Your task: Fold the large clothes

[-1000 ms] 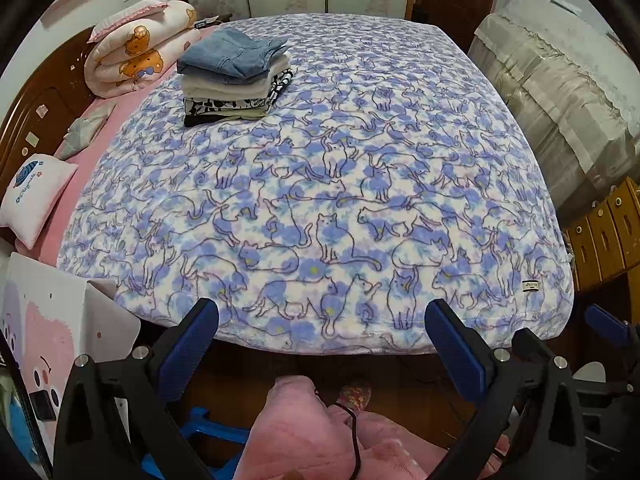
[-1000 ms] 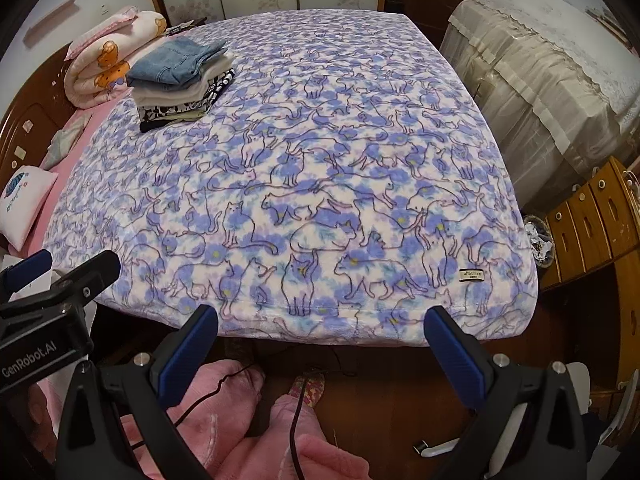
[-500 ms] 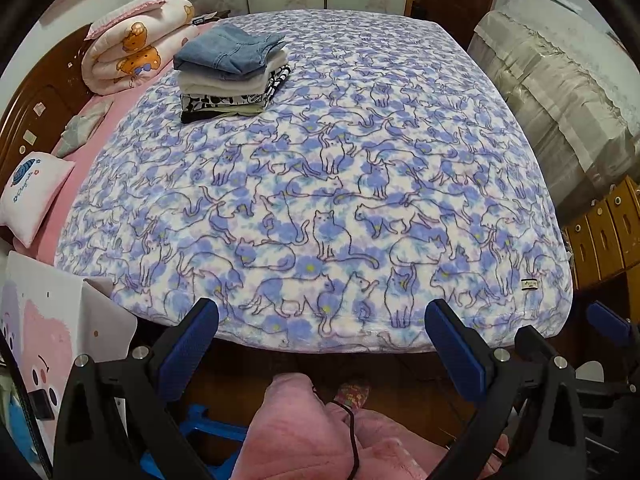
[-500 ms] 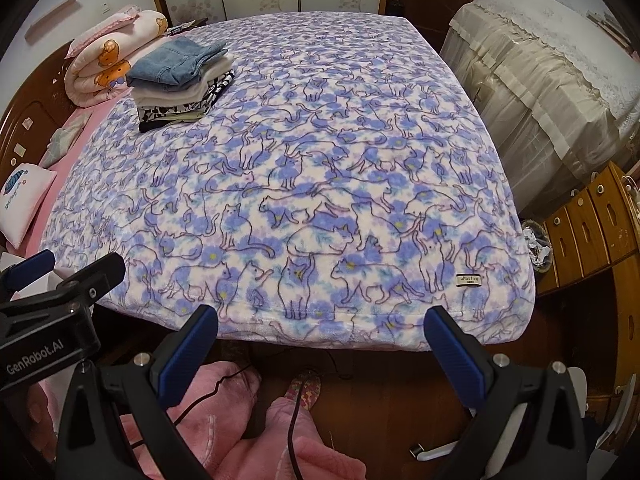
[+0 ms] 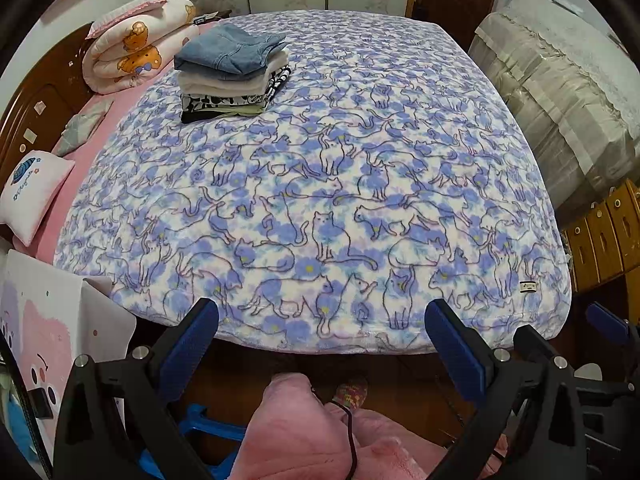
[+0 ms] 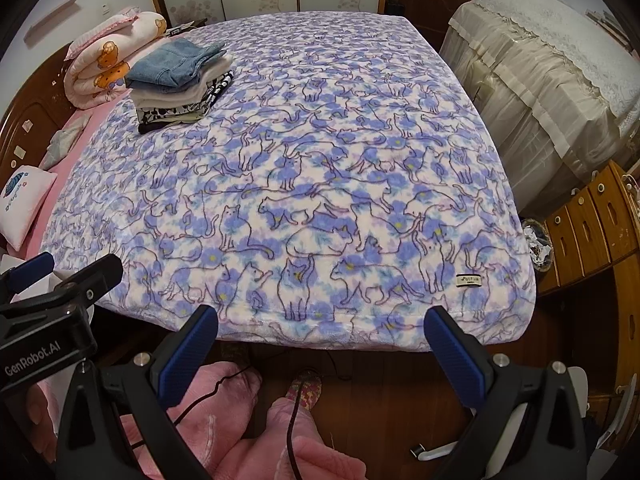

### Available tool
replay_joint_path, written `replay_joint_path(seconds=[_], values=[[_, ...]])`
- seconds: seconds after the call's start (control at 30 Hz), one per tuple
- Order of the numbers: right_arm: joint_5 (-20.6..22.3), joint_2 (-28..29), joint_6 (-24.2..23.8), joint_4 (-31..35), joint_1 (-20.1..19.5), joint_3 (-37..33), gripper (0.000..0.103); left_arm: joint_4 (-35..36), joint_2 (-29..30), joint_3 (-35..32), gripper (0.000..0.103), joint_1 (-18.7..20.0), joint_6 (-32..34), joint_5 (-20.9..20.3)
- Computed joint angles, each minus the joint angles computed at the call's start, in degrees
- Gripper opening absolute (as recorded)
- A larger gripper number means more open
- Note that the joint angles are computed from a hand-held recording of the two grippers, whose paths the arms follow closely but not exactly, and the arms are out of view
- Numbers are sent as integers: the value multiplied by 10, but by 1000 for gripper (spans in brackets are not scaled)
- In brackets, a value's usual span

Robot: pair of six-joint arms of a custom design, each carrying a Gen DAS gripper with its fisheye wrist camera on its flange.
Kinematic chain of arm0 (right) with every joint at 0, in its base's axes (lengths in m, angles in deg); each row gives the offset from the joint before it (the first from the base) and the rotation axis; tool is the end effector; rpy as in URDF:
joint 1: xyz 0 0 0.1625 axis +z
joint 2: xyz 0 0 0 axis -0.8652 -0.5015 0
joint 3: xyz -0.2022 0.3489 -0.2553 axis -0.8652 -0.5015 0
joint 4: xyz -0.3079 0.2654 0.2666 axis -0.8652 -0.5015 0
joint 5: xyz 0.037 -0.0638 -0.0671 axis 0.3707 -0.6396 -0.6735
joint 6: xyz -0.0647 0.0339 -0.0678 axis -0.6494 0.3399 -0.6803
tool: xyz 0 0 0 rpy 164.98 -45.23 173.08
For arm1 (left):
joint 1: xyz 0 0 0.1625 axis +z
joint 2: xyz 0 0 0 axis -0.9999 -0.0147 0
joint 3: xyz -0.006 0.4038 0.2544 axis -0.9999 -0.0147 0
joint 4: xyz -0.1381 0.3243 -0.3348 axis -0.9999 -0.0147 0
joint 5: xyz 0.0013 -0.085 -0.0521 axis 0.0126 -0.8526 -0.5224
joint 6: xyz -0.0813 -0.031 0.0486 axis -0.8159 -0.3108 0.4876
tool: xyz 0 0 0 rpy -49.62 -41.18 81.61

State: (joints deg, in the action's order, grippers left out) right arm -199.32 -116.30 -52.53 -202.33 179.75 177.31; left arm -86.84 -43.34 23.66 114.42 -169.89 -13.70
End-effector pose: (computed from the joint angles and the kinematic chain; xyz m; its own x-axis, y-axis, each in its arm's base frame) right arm 0.3429 -0.4647 0.3632 -0.6605 -0.3335 0.6727 -0.4991 0.8644 -0.0614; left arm -0.4243 -0.4206 0.2971 -0.6747 -0.3486 -0.6506 0.0558 0.8549 -0.5158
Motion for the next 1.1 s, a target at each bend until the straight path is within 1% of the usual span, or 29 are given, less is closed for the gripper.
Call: replay_joint_path(seconds=[0.23, 0.6, 1.1], values=[[-1, 2, 9, 0, 4, 2, 103, -1, 4, -4, 102, 2, 1, -2], [-1, 3, 3, -2, 1, 0, 103, -4, 3, -3, 102, 3, 3, -2], [-1, 5, 8, 1, 3, -2, 103, -5, 3, -4, 102, 7, 7, -1]])
